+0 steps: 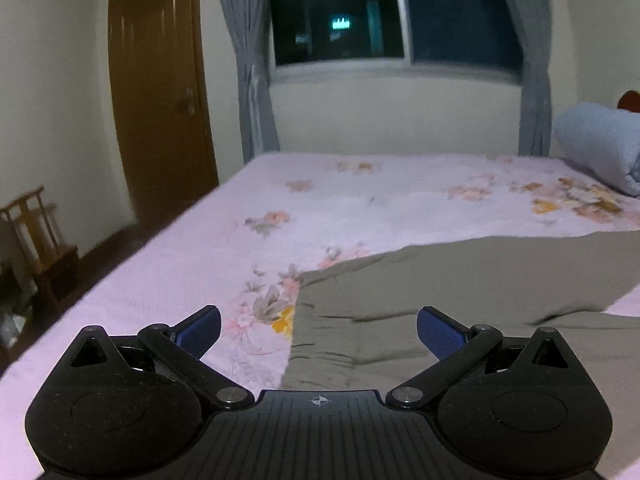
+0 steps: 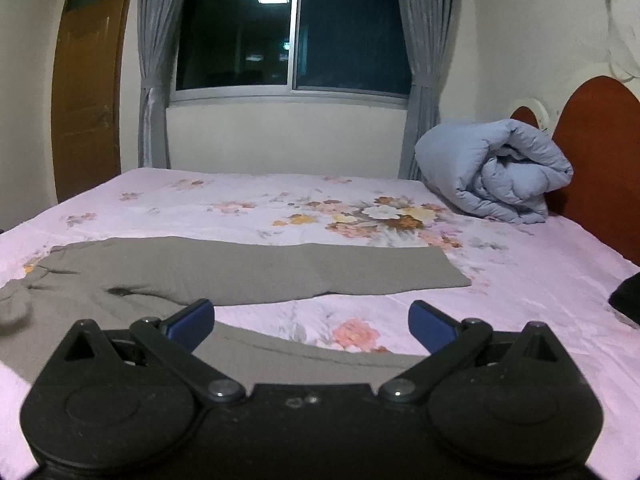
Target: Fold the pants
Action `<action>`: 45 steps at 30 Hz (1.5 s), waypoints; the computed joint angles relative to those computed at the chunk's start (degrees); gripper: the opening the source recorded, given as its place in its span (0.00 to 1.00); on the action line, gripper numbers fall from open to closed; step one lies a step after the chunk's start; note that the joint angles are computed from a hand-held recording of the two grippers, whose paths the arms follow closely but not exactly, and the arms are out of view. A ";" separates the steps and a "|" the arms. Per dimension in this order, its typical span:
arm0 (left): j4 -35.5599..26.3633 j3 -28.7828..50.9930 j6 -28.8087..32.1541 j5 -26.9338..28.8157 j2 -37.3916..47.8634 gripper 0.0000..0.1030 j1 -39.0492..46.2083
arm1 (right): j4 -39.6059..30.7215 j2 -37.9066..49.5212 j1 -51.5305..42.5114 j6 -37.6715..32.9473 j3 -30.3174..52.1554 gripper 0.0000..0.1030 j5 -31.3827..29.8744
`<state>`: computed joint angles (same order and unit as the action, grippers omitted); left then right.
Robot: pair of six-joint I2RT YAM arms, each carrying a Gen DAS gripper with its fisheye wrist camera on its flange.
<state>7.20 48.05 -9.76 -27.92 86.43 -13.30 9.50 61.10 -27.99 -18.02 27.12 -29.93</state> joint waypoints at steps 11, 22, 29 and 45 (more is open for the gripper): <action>4.23 20.85 3.85 11.24 30.15 1.00 11.14 | 12.41 32.82 20.85 5.74 21.26 0.95 21.05; -16.40 54.55 5.59 31.40 52.45 1.00 17.55 | 8.69 54.19 26.24 5.80 43.72 0.95 24.07; -28.56 74.64 4.54 43.56 63.44 1.00 20.92 | 7.19 57.03 25.18 5.35 46.70 0.95 23.70; -14.20 60.27 0.07 39.25 52.80 0.21 18.19 | -8.11 68.08 20.69 1.60 67.67 0.94 18.04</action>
<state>-7.00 108.32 -9.69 11.33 139.23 4.89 1.40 129.18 -7.30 -16.42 94.78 -11.89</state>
